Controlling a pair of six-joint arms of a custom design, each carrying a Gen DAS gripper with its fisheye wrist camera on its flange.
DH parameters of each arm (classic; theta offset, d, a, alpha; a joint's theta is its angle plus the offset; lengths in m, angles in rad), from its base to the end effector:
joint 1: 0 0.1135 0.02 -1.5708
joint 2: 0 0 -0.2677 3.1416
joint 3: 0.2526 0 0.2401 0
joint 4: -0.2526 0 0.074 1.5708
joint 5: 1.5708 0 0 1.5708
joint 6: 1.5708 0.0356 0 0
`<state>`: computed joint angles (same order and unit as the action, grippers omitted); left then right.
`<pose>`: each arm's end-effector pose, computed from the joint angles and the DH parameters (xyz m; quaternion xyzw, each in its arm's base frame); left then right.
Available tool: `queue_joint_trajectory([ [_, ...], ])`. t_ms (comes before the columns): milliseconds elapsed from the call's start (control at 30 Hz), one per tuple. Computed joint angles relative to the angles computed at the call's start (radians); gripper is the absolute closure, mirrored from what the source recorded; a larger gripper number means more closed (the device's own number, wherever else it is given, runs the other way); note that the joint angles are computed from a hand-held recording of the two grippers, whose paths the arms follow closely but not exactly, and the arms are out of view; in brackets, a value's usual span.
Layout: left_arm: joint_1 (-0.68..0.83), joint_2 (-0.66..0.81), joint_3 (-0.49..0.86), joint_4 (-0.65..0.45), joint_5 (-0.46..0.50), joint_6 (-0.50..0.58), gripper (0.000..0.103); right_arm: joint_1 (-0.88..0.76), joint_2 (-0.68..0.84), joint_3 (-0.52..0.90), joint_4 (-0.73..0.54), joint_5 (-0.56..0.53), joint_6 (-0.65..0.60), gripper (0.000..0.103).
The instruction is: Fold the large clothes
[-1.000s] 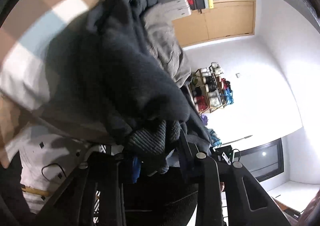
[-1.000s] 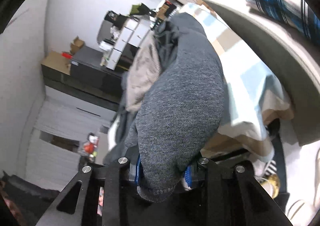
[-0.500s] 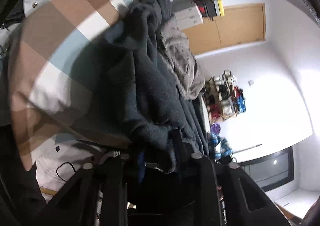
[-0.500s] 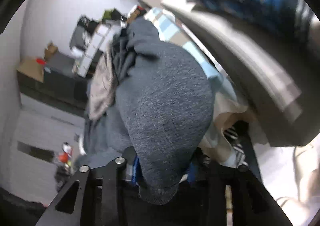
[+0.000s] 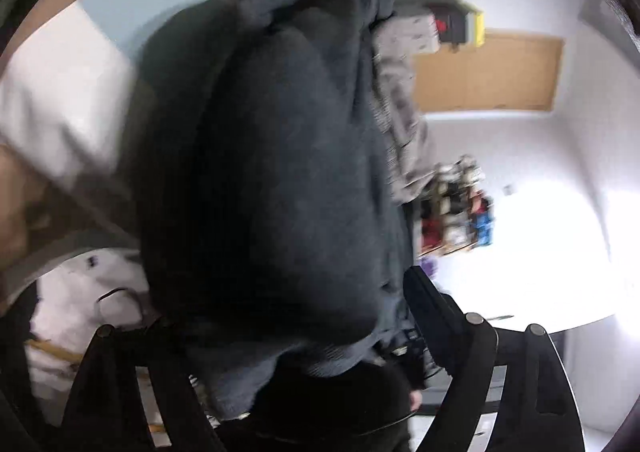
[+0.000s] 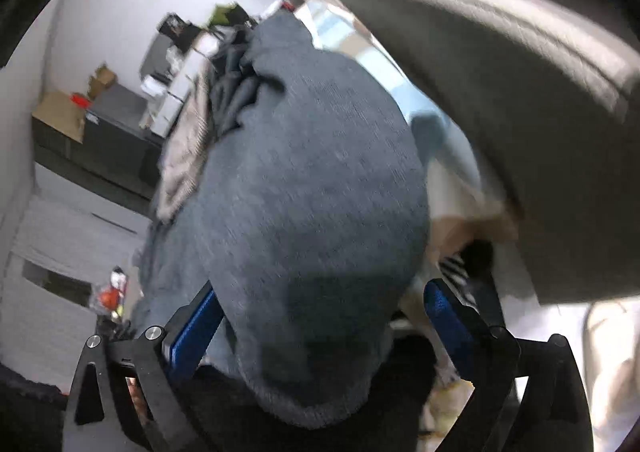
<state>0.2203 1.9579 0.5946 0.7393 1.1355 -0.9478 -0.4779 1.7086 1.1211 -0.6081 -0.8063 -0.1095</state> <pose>0.2997 0.0340 0.0943 -0.2092 0.7612 -0.5840 0.1890 0.2957 -0.1242 0.2080 0.0936 0.9018 0.3193 0.2758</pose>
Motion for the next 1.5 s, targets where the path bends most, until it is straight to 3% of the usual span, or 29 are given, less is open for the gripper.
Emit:
queue_joint_trajectory([
  [33, 0.0, 0.006, -0.008, 0.052, 0.009, -0.017, 0.022, 0.004, 0.016, 0.01, -0.003, -0.028, -0.009, 0.004],
  [100, 0.001, -0.026, -0.005, -0.026, 0.006, 0.05, 0.027, 0.023, 0.01, 0.005, 0.016, -0.008, 0.015, 0.004],
  [133, 0.004, -0.051, 0.003, -0.107, -0.003, 0.101, 0.032, 0.029, 0.011, 0.014, 0.001, 0.0, 0.027, 0.016],
  [167, 0.014, -0.062, 0.011, -0.173, -0.004, 0.142, 0.045, 0.026, 0.013, 0.021, -0.014, -0.019, 0.032, 0.037],
  [200, 0.025, -0.056, 0.016, -0.184, 0.008, 0.142, 0.061, 0.026, 0.01, 0.024, -0.023, -0.031, 0.042, 0.049],
  [267, 0.06, -0.036, -0.007, -0.098, 0.069, 0.086, 0.075, 0.014, 0.002, 0.028, -0.037, -0.047, 0.058, 0.063],
  [367, 0.072, -0.077, -0.031, -0.037, 0.101, 0.037, 0.077, 0.017, -0.029, 0.042, -0.09, -0.046, 0.051, 0.067],
  [400, 0.076, -0.129, -0.028, -0.12, 0.088, 0.082, 0.078, 0.025, -0.044, 0.052, -0.115, -0.028, 0.057, 0.067],
  [433, 0.068, -0.14, -0.027, -0.12, 0.081, 0.076, 0.078, 0.035, -0.058, 0.068, -0.147, -0.009, 0.059, 0.067],
  [500, 0.064, -0.184, -0.006, -0.233, 0.078, 0.118, 0.079, 0.057, -0.091, 0.089, -0.185, 0.023, 0.066, 0.068],
  [633, 0.063, -0.199, 0.015, -0.228, 0.119, 0.066, 0.079, 0.095, -0.119, 0.175, -0.296, -0.005, 0.088, 0.068],
  [733, 0.065, -0.194, 0.031, -0.153, 0.136, -0.02, 0.079, 0.112, -0.098, 0.255, -0.353, -0.079, 0.132, 0.069],
  [867, 0.085, -0.181, 0.031, 0.055, 0.162, -0.211, 0.079, 0.112, -0.065, 0.352, -0.364, -0.172, 0.193, 0.069],
  [1000, 0.101, -0.144, 0.011, 0.272, 0.162, -0.369, 0.079, 0.089, -0.042, 0.346, -0.33, -0.216, 0.243, 0.069],
  [1133, 0.089, -0.121, -0.004, 0.22, 0.158, -0.306, 0.078, 0.059, -0.046, 0.27, -0.327, -0.215, 0.22, 0.069],
  [1167, 0.082, -0.119, -0.005, 0.168, 0.143, -0.269, 0.075, 0.056, -0.048, 0.257, -0.319, -0.212, 0.223, 0.069],
  [1233, 0.071, -0.091, -0.009, 0.158, 0.122, -0.273, 0.057, 0.038, -0.044, 0.235, -0.318, -0.21, 0.206, 0.069],
  [1267, 0.063, -0.076, -0.002, 0.135, 0.113, -0.266, 0.039, 0.033, -0.043, 0.23, -0.313, -0.214, 0.207, 0.069],
  [1300, 0.058, -0.069, -0.001, 0.117, 0.099, -0.258, 0.027, 0.029, -0.038, 0.23, -0.313, -0.218, 0.202, 0.069],
  [1367, 0.043, -0.062, 0.019, 0.044, 0.064, -0.23, 0.024, 0.032, -0.037, 0.237, -0.32, -0.208, 0.19, 0.069],
  [1500, 0.014, -0.063, 0.045, 0.044, 0.031, -0.23, 0.024, 0.049, -0.04, 0.267, -0.352, -0.193, 0.15, 0.069],
])
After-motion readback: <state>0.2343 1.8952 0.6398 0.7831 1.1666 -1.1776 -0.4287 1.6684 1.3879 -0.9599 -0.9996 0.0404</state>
